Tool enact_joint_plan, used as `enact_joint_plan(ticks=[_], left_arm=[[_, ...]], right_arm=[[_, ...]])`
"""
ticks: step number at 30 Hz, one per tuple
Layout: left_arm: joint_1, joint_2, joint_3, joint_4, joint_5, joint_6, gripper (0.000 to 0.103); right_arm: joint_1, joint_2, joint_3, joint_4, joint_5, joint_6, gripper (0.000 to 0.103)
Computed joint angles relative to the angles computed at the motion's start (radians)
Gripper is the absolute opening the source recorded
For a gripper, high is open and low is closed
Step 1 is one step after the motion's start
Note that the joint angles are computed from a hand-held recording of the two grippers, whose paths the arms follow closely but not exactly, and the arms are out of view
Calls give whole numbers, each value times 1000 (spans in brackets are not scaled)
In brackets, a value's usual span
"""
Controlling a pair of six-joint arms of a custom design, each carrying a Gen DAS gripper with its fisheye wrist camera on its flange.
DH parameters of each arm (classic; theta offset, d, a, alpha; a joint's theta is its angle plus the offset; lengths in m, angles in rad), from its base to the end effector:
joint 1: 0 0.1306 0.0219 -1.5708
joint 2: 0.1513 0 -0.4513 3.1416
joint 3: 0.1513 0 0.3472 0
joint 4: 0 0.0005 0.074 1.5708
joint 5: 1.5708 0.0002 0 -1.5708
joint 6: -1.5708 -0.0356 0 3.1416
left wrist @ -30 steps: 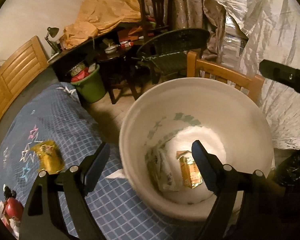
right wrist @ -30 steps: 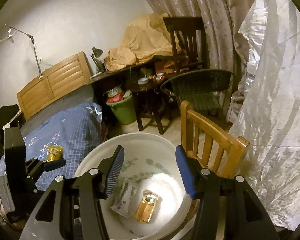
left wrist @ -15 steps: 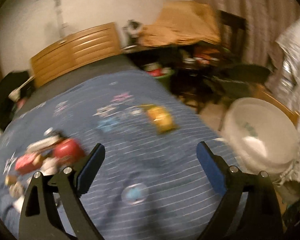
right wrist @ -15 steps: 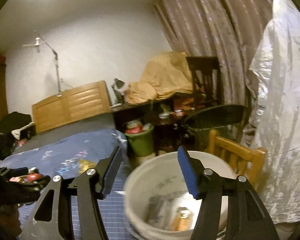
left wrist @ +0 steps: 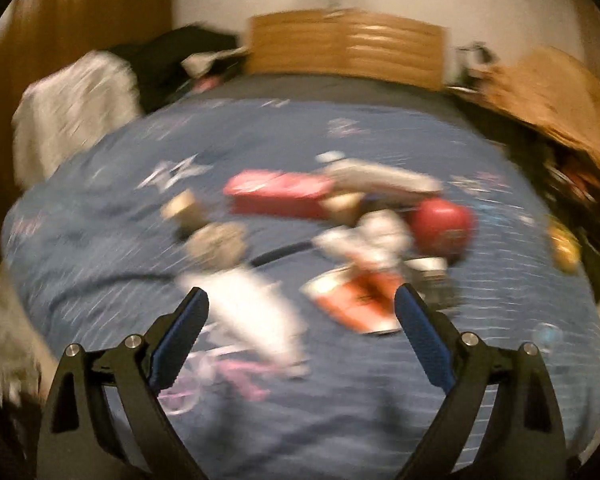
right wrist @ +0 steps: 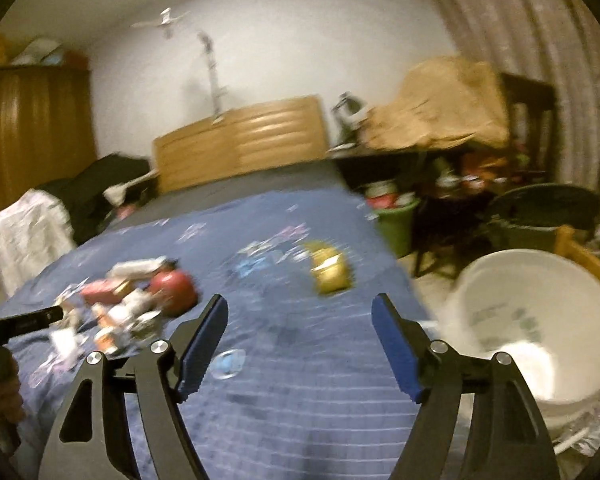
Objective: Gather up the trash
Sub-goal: 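Move both tools back toward the items on the bed, then grasp the white foam sheet with the left tool while the right tool grasps the orange paper cup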
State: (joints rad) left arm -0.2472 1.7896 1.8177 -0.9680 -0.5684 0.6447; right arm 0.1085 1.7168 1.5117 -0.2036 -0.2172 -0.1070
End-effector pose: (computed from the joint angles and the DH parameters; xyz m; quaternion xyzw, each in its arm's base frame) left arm 0.5799 -0.1271 0.4770 -0.2654 0.8774 0.1120 0.3836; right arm 0.5895 0.0714 0.4480 -0.0601 0.8309 0.1487 0.5328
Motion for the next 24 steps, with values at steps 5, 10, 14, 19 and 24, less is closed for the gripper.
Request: enact_joint_plan(ticks=[5, 10, 14, 19, 24], left_arm=[[89, -55, -108, -46, 99, 191, 91], [107, -43, -106, -25, 208, 205, 91], [103, 30, -31, -70, 215, 186, 91], [97, 71, -16, -109, 183, 171, 68], [122, -26, -147, 26, 263, 153, 49]], right_arm=[[79, 66, 106, -145, -88, 90, 75], [133, 100, 144, -202, -134, 78, 75], [157, 118, 169, -262, -150, 110, 75], [179, 152, 223, -317, -161, 144, 75], [205, 205, 320, -378, -198, 199, 69]])
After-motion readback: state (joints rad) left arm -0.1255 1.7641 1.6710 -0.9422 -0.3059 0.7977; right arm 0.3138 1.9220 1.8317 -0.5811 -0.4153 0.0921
